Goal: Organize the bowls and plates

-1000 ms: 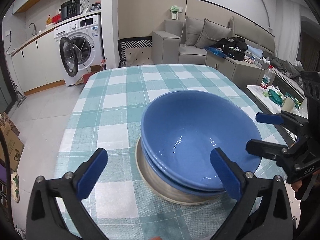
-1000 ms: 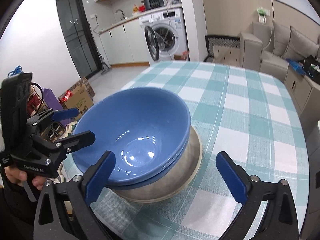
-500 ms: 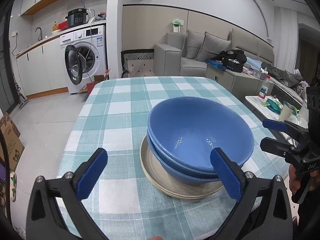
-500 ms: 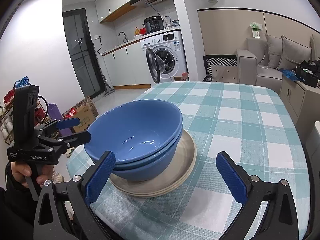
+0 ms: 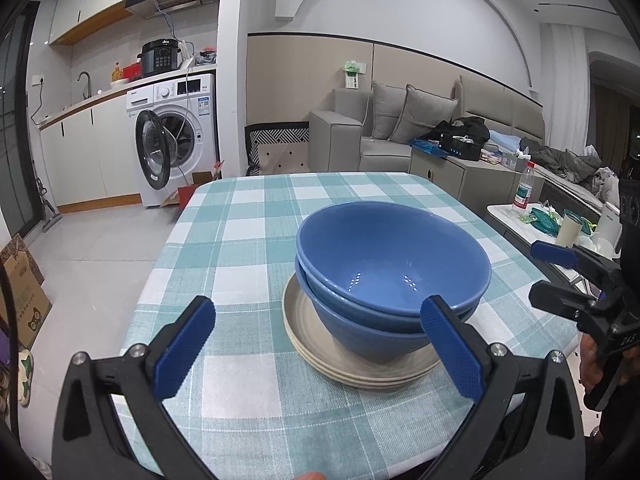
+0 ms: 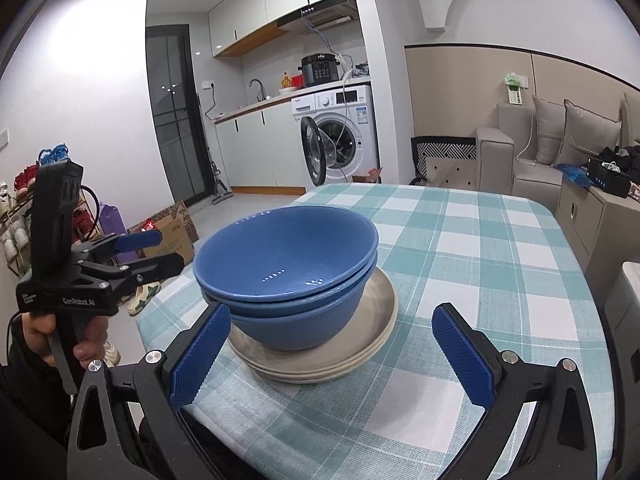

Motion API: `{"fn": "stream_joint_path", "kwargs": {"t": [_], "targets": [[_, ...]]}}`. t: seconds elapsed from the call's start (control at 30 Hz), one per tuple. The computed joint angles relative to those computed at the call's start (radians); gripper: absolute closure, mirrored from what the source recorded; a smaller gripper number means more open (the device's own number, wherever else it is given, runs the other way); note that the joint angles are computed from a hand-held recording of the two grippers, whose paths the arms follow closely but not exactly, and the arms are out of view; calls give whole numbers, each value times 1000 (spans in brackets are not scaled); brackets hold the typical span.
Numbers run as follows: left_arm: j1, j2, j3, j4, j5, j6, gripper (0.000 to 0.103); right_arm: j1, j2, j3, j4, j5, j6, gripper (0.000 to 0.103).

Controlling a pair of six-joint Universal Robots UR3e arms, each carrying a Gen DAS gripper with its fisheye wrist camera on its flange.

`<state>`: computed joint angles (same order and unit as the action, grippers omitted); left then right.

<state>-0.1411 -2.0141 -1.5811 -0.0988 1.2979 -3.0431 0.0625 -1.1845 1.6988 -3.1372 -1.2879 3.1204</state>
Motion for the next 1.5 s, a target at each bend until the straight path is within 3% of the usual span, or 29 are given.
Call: {"fn": "stream_joint_path", "kwargs": {"t": [0.6,1.5], "targets": [[2,15,-233,236,-24,-15,0,16,-70,235,-241,-18,38,1],[11,14,-430,527,-30,-59,0,31,-40,409,-502,-27,34,1]]}}
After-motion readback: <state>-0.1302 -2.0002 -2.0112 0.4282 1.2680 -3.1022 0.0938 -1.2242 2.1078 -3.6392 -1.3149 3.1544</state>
